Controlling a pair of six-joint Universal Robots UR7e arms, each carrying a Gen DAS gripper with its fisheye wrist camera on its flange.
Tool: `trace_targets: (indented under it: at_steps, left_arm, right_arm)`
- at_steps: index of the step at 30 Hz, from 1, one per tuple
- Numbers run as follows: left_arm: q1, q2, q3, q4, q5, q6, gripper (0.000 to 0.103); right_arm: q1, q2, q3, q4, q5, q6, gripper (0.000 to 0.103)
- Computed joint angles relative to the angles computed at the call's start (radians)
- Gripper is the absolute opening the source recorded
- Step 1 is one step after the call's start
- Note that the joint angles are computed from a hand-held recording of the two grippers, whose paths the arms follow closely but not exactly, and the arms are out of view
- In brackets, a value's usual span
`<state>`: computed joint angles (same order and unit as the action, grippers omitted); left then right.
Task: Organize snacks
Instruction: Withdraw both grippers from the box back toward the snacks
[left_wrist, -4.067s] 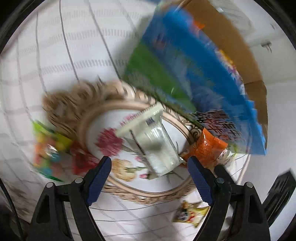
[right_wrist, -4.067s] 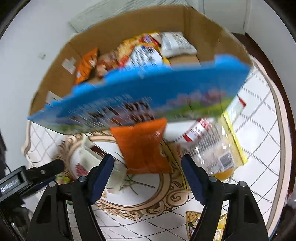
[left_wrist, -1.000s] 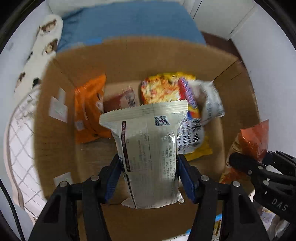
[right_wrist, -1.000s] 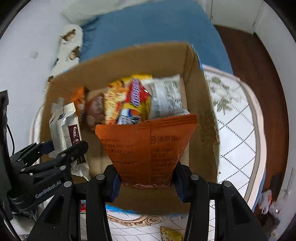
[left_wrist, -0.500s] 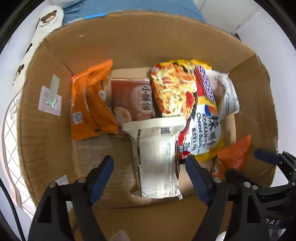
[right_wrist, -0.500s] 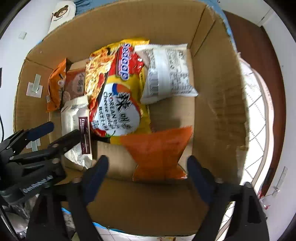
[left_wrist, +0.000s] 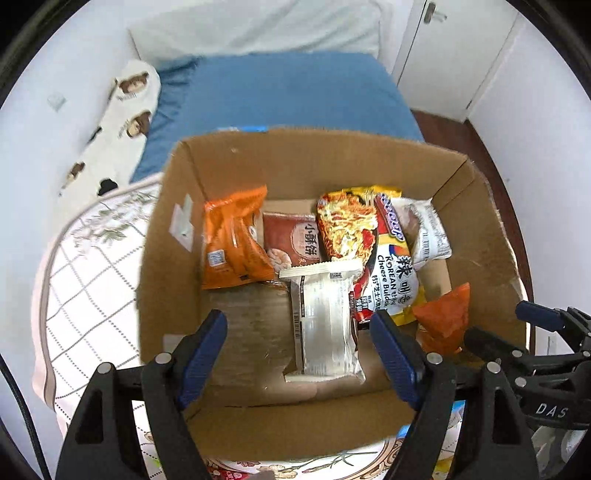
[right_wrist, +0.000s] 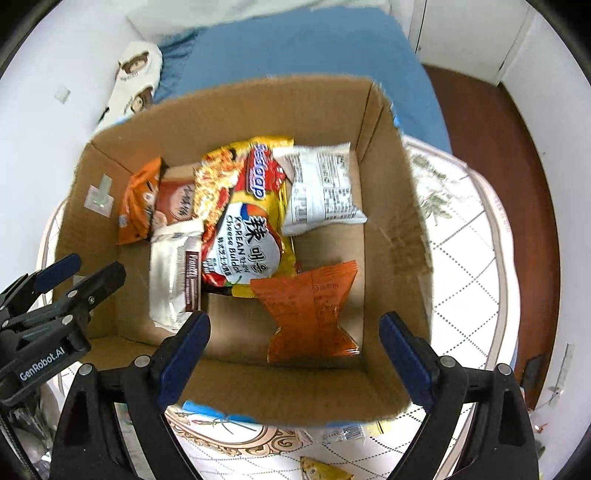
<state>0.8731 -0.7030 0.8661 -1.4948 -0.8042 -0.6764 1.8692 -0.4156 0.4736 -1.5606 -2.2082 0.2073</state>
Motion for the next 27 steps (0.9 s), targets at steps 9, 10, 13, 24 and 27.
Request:
trace_targets:
  at_steps: [9, 10, 13, 24, 27]
  left_arm:
    - [-0.075, -0.128, 0.216, -0.189, 0.104, 0.041, 0.079]
    - [-0.084, -0.139, 0.232, -0.203, 0.116, 0.043, 0.079]
    - [-0.110, -0.171, 0.273, -0.237, 0.146, 0.045, 0.079]
    - [-0.190, -0.261, 0.404, -0.332, 0.227, 0.026, 0.079]
    - [-0.204, -0.280, 0.439, -0.348, 0.246, 0.012, 0.079]
  right_arm:
    - [0.055, -0.151, 0.276, -0.283, -0.054, -0.083, 0.095]
    - [0.064, -0.167, 0.306, -0.314, -0.062, -0.096, 0.095]
    - [0.083, -0.210, 0.368, -0.374, -0.064, -0.115, 0.095]
    - [0.140, -0.348, 0.569, -0.571, -0.040, -0.134, 0.095]
    - [0.146, -0.376, 0.609, -0.596, -0.031, -0.125, 0.095]
